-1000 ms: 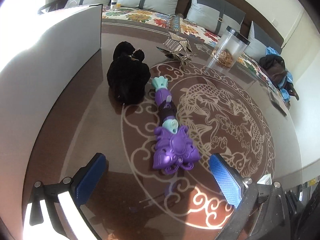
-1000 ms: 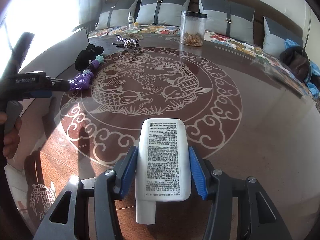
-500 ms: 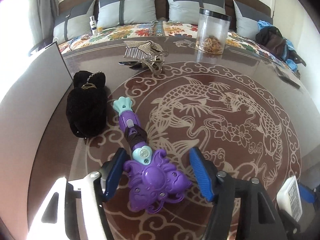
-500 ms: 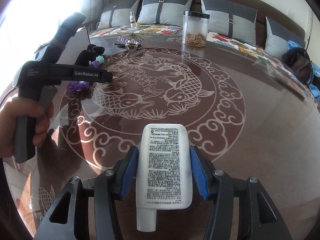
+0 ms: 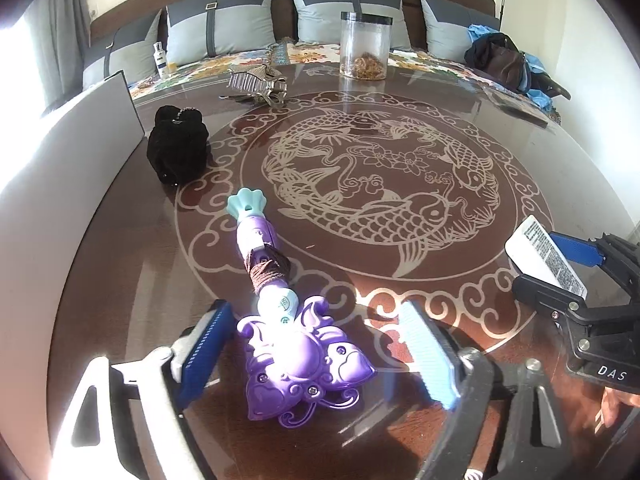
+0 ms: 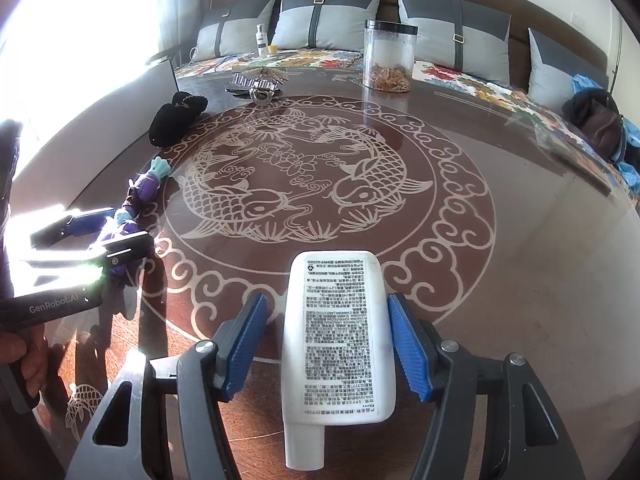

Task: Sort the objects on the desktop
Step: 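Lift the lotion bottle with the right tool while the left tool closes on the purple toy wand, then hold the lotion bottle in the right tool while the left tool grips the purple wand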

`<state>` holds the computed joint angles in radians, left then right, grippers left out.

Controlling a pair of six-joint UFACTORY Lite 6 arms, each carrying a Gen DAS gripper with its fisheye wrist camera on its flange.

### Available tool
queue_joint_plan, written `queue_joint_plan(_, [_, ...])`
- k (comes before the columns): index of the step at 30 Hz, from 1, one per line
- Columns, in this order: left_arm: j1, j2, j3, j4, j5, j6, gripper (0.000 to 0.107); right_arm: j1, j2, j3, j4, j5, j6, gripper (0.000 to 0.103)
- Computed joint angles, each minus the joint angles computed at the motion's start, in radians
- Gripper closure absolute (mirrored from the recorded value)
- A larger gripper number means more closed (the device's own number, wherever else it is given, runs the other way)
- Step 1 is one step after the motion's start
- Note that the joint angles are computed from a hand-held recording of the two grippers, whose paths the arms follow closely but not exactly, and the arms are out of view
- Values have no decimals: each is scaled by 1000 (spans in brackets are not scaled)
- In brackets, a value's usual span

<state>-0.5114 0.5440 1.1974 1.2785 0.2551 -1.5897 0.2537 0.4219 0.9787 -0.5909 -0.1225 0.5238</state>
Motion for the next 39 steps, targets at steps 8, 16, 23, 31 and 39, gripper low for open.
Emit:
queue_joint_plan(8, [15,4,-2,-45,-13,15,4,8,17,17,-192,1,165,22])
queue_joint_plan(16, [15,7,3,-57,-13,27,4,12,28,29,-290,2,249,15])
queue_joint_plan(23, [16,7,3,-55,-13,26,4,15,33,35,-298,7,252,14])
queue_joint_plan(31, [18,8,3,-53,-15,25,4,33,49,51,-231,32,185,5])
queue_joint_plan(39, [18,7,3,-53,-15,26,4,35,57,60,-72,56,48,0])
